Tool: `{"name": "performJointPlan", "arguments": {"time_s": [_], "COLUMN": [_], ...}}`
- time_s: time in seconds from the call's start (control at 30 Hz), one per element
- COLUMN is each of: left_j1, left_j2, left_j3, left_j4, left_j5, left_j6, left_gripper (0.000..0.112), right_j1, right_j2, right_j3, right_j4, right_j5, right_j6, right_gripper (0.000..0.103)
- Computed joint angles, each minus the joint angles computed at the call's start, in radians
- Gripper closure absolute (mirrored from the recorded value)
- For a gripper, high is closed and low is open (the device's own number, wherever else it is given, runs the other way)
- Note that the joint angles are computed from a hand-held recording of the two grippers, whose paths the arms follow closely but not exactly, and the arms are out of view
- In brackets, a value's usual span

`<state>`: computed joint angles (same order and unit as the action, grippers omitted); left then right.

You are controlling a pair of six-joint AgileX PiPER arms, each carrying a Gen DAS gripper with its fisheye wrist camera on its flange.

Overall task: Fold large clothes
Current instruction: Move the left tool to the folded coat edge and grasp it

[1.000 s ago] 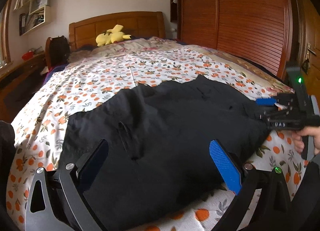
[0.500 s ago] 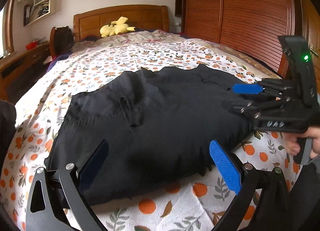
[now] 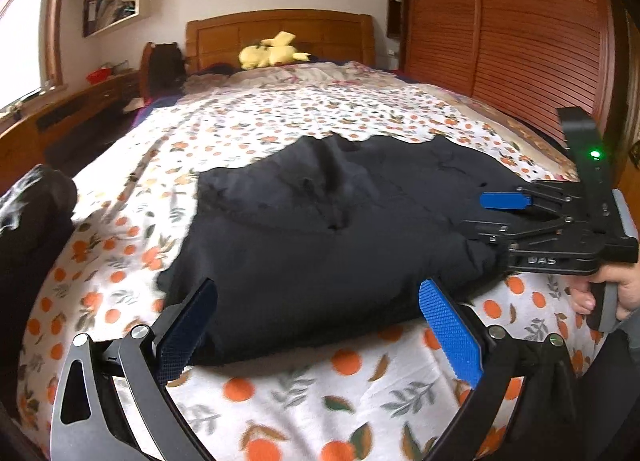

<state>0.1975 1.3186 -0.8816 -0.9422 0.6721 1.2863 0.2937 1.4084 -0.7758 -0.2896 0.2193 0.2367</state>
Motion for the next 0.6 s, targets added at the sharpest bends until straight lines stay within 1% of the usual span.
{"name": "performJointPlan", "arguments": {"time_s": [0.07,0.1,0.13,0.2,0.23,0.33,0.37,0.4,0.47,0.6], "left_j1": [0.031,0.044,0.061,0.083,0.098,0.112,0.113,0.118,0.121,0.126], "left_j2": [-0.001,0.0,0.003,0.01,0.017,0.044,0.051,0.061,0.082,0.132], "left_j3": [-0.009,-0.011,-0.017,-0.029,-0.038,-0.059,-0.066,-0.074,-0.095,-0.135], "left_j4": [0.013,0.021,0.03,0.05,0.056,0.082,0.091,0.092,0.119,0.148], "left_j5": [0.0,-0.002,-0.004,-0.011,-0.018,-0.059,-0.07,-0.076,-0.083,-0.061], "left_j6": [-0.007,-0.011,-0.016,-0.034,-0.04,-0.061,-0.07,-0.073,-0.11,-0.155], "left_gripper": [0.011,0.011,0.011,0.011,0.011,0.011,0.013,0.017,0.022,0.032], "right_j1": [0.011,0.022,0.033,0.059,0.062,0.049,0.048,0.049,0.049,0.048], "right_j2": [-0.001,0.0,0.005,0.035,0.048,0.056,0.052,0.048,0.042,0.04], "right_j3": [-0.004,-0.005,-0.009,-0.018,-0.019,-0.019,-0.016,-0.012,-0.004,0.001], "right_j4": [0.073,0.079,0.058,-0.048,-0.063,-0.02,-0.017,-0.027,-0.039,-0.049], "right_j5": [-0.005,-0.002,0.007,0.031,0.032,0.023,0.023,0.022,0.018,0.013], "right_j6": [-0.074,-0.084,-0.069,0.029,0.044,0.006,0.002,0.011,0.018,0.023], "right_gripper": [0.049,0.049,0.049,0.049,0.049,0.049,0.049,0.049,0.049,0.049]}}
